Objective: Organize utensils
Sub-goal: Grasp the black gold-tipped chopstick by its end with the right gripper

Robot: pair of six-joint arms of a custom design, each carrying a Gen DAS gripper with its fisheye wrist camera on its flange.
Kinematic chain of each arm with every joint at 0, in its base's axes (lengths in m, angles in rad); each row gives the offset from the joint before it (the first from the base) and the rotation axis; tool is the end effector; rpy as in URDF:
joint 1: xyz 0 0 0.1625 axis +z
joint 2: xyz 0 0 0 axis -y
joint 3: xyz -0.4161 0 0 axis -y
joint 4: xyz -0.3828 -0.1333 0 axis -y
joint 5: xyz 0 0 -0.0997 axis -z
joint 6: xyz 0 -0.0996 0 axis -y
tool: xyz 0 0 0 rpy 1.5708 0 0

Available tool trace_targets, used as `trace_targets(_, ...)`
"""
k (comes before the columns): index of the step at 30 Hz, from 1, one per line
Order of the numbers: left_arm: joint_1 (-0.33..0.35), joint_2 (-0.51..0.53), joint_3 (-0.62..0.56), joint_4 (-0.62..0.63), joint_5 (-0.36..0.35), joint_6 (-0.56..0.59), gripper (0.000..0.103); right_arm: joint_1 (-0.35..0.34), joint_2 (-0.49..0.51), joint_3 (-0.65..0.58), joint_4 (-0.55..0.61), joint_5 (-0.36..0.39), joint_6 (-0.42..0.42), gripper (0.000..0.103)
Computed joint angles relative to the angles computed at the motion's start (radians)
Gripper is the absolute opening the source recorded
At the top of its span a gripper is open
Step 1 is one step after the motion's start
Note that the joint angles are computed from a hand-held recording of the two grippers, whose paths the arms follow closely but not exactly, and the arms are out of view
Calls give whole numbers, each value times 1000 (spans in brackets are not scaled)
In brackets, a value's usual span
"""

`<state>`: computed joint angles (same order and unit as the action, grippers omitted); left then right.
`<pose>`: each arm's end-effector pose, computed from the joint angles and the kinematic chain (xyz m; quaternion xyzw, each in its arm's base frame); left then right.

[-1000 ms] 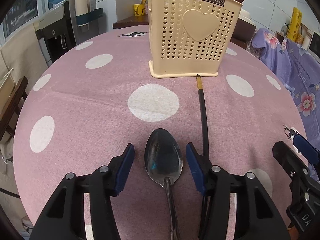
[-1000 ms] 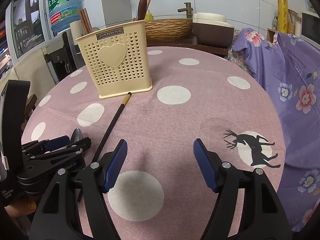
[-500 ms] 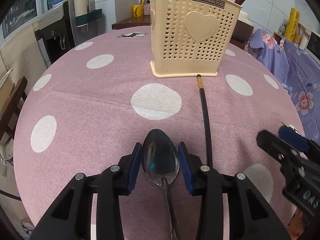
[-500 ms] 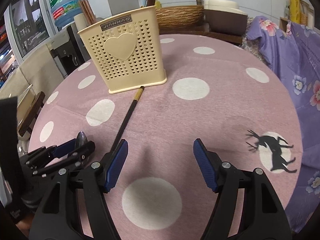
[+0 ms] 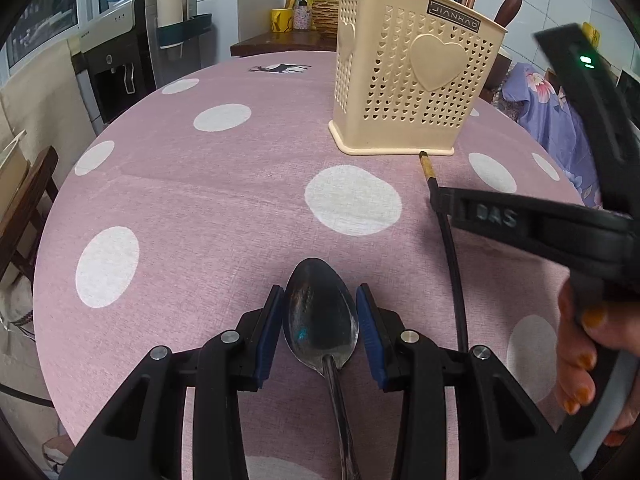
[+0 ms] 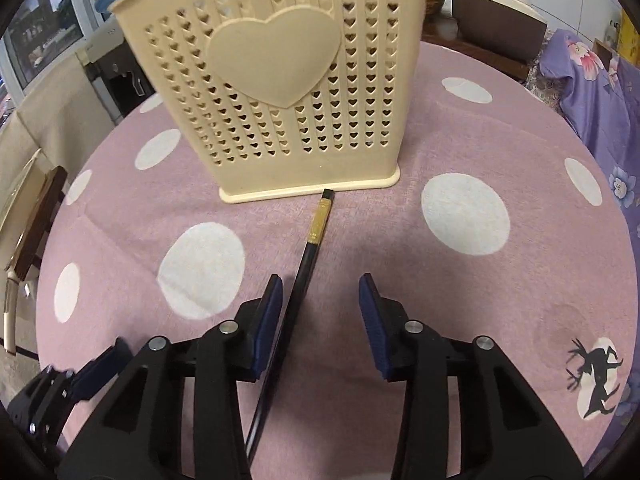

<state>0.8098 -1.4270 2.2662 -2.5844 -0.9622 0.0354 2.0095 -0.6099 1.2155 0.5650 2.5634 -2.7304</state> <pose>-0.1572 -0.4409 0.2263 0.3445 0.8862 -0.1836 0.2496 0.2937 -0.5086 0.0940 -0.0828 -0.8630 0.3516 0.3531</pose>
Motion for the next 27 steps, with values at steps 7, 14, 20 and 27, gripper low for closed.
trace_targets(7, 1, -1, 7, -16, -4, 14, 37, -7, 73, -125, 74, 51, 7, 30)
trace_targets(14, 3, -7, 10, -17, -10, 15, 37, -7, 71, -129, 77, 38, -28, 11)
trace_targets(20, 3, -6, 7, -15, -11, 16, 37, 8, 22, -30, 38, -10, -58, 9)
trace_targets(27, 2, -1, 5, -20, -6, 8, 37, 56, 7, 69, 1, 27, -78, 8)
